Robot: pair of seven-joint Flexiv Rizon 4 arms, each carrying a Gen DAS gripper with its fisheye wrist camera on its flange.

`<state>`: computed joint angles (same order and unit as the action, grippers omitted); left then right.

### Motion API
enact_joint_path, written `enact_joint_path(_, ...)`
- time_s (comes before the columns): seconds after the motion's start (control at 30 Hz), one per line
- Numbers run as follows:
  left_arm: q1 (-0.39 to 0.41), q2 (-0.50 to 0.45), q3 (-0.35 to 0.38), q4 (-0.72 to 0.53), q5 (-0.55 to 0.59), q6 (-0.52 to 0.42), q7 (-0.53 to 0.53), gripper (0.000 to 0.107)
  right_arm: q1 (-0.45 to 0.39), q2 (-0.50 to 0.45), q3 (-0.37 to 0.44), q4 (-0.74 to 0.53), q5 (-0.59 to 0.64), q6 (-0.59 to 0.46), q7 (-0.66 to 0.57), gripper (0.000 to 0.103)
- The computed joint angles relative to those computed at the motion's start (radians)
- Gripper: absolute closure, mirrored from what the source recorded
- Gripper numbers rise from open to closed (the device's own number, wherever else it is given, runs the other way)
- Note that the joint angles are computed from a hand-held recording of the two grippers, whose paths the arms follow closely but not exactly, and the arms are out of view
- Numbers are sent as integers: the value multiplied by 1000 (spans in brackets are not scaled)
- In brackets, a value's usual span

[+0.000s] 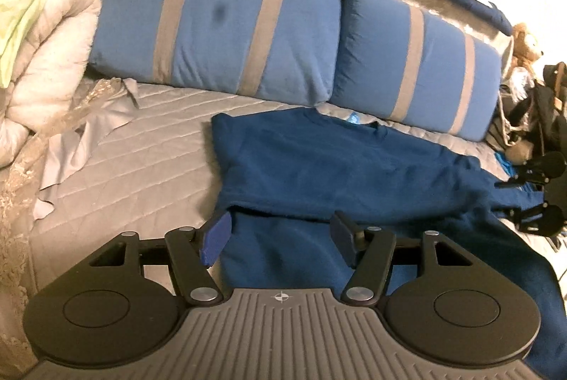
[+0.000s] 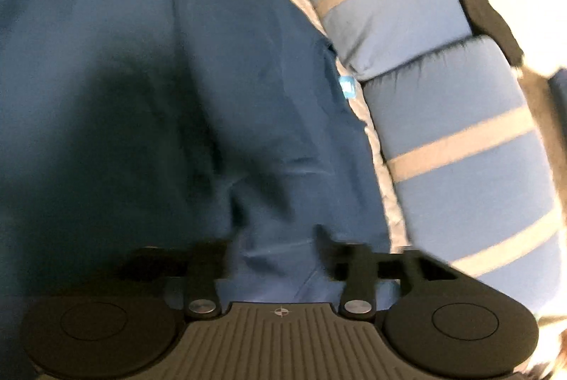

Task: Fold clothes
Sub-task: 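Move the right gripper to the hanging sleeve cuff and grasp it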

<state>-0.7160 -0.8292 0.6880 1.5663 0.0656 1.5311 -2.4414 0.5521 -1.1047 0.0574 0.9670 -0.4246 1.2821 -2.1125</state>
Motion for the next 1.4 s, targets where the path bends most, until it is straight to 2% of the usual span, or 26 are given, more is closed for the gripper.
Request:
enact_joint_path(0.03,-2,-2,-1,-6,3,-4,4,45,-5,13,2,26,23,26,34,30)
enact_joint_path(0.1,6,-8,-16,-26,6,-23,16,45,-6,31,-11,58,53,61,113,23)
enact_joint_path(0.13,11,-10,-25,-36,10,-34,20,45,5,46,-42,87,63,96,173,12)
enact_joint_path(0.2,21,-17,-41,-61,20,-57,21,45,29,72,-110,149,66,175,281,1)
enact_joint_path(0.27,25,-26,-48,-89,35,-88,8,45,49,98,-160,199,76,217,376,0)
enact_joint_path(0.37,28,-42,-53,-132,64,-140,-17,42,50,128,-178,239,99,211,497,0)
enact_joint_path(0.53,58,-58,-100,-192,107,-203,-39,39,-12,170,-107,270,167,127,686,0)
enact_joint_path(0.67,87,-68,-147,-237,145,-241,-44,39,-59,207,-72,333,199,121,806,0)
enact_joint_path(0.77,109,-78,-180,-269,177,-264,-46,39,-71,229,-84,384,187,129,875,0)
enact_joint_path(1.0,163,-96,-264,-322,240,-311,-70,39,-132,284,-79,521,157,199,949,0)
enact_joint_path(1.1,178,-92,-283,-322,269,-297,-95,39,-108,292,-173,573,178,299,1055,0)
enact_joint_path(1.17,196,-89,-308,-317,269,-293,-97,39,-56,283,-289,606,215,367,1149,0)
enact_joint_path(1.27,219,-87,-337,-313,256,-292,-100,39,-14,261,-405,613,271,391,1262,0)
enact_joint_path(1.4,225,-90,-341,-305,255,-260,-105,39,-36,235,-445,585,290,367,1363,1)
